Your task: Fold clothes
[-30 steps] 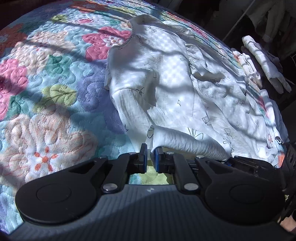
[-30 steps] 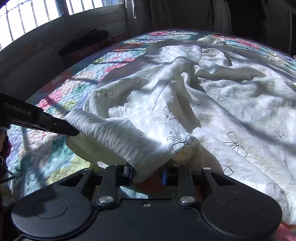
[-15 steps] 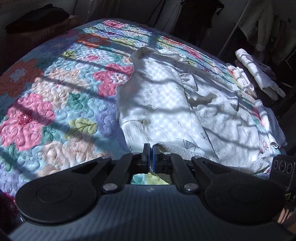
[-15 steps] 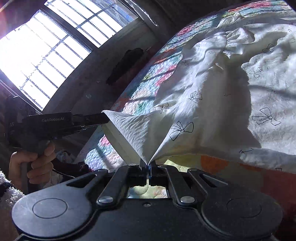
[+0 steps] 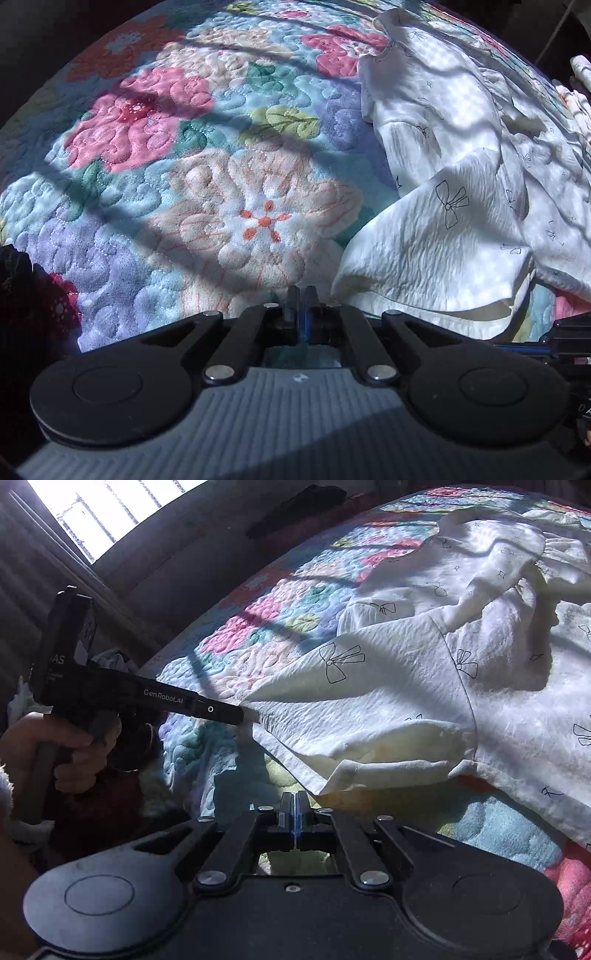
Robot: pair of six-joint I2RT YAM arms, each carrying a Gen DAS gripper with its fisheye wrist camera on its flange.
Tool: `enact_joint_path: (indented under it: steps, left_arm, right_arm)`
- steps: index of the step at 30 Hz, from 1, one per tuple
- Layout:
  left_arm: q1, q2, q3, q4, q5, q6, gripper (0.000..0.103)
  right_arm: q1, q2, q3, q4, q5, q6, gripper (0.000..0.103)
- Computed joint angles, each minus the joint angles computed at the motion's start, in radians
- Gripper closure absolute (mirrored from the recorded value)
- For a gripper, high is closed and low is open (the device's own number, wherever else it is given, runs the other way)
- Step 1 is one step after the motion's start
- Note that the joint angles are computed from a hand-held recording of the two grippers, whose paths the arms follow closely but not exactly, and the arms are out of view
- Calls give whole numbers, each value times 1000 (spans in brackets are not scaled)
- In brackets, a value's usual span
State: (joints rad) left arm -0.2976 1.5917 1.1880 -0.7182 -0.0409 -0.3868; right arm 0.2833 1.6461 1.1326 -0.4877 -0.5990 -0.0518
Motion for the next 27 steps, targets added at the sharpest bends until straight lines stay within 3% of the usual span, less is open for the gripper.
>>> enact_joint_path:
  steps: [2, 5, 7, 8, 11, 12, 18, 21, 24, 27]
  left_arm:
    - [21, 6, 16, -41, 57, -3, 101]
    - [28, -24, 39, -68, 102, 19, 98]
    - [27, -42, 66, -52, 139, 36, 96]
    - [26, -41, 87, -45, 161, 44, 91]
    - [-7, 13, 190, -13, 212, 77, 59]
    - [-29, 42, 232, -9, 213, 91, 54]
    - [-189, 279, 544, -49, 301, 243, 57]
    - [-288, 383, 690, -81, 334, 333, 54]
    - [-345, 523, 851, -169, 296, 415, 53]
    - [-341, 695, 1042, -273, 316, 369, 53]
  right_arm:
    - [-7, -29, -25, 27, 49, 25, 96]
    - [-87, -146, -127, 143, 161, 181, 92]
    - [-174, -245, -198, 191, 202, 290, 71]
    - [-215, -285, -222, 194, 209, 320, 66]
    - [-384, -437, -295, 135, 228, 403, 44]
    - [-443, -477, -310, 108, 227, 423, 40]
    - [-612, -600, -393, 4, 239, 456, 38]
    - [-679, -626, -437, 35, 224, 458, 38]
    - [-746, -616, -448, 68, 189, 458, 37]
    - [-798, -578, -465, 138, 180, 542, 33]
